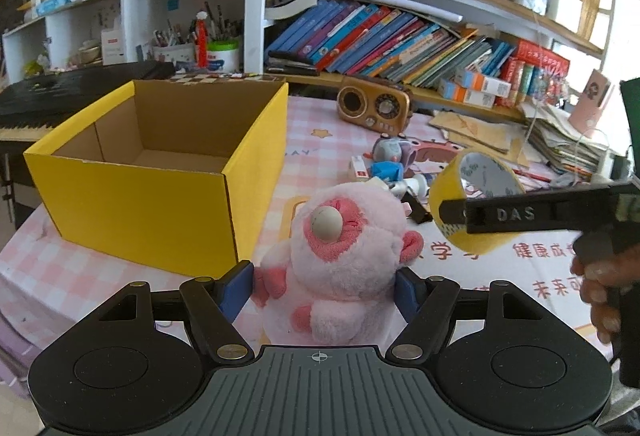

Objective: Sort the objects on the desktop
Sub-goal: 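Lift the pink pig with the left tool while the right tool lifts the tape roll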

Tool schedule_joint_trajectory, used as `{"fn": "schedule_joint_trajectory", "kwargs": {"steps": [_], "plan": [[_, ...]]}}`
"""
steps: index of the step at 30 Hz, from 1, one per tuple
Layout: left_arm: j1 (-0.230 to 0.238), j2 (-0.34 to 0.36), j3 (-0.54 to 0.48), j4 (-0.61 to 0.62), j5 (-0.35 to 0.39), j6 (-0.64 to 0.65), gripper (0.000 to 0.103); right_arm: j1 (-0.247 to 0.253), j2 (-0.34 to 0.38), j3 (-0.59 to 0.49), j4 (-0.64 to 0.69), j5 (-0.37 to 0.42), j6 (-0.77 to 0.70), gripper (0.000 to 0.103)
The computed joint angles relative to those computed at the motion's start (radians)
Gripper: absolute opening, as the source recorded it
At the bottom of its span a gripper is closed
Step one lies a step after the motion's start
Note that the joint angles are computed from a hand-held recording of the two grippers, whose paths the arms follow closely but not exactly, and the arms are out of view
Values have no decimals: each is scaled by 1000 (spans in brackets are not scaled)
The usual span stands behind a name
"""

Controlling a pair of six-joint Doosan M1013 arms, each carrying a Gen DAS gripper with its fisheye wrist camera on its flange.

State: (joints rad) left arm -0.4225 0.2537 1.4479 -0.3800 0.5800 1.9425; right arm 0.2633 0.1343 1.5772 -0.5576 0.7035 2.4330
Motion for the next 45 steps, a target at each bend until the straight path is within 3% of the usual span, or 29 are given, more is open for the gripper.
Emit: {"fn": "schedule_joint_trajectory", "kwargs": {"steps": [9, 23, 35, 45], "plan": [[47, -17, 21, -179, 10, 206, 73, 98, -26, 17, -62, 84, 121, 87], [149, -36, 40, -355, 145, 411, 73, 236, 0, -21, -161, 224, 309, 87], [218, -60, 69, -434, 239, 573, 73, 335, 22, -42, -215, 318, 474, 87], [273, -68, 83, -454, 270, 606, 73, 380, 58, -82, -208, 337, 484, 87]]}}
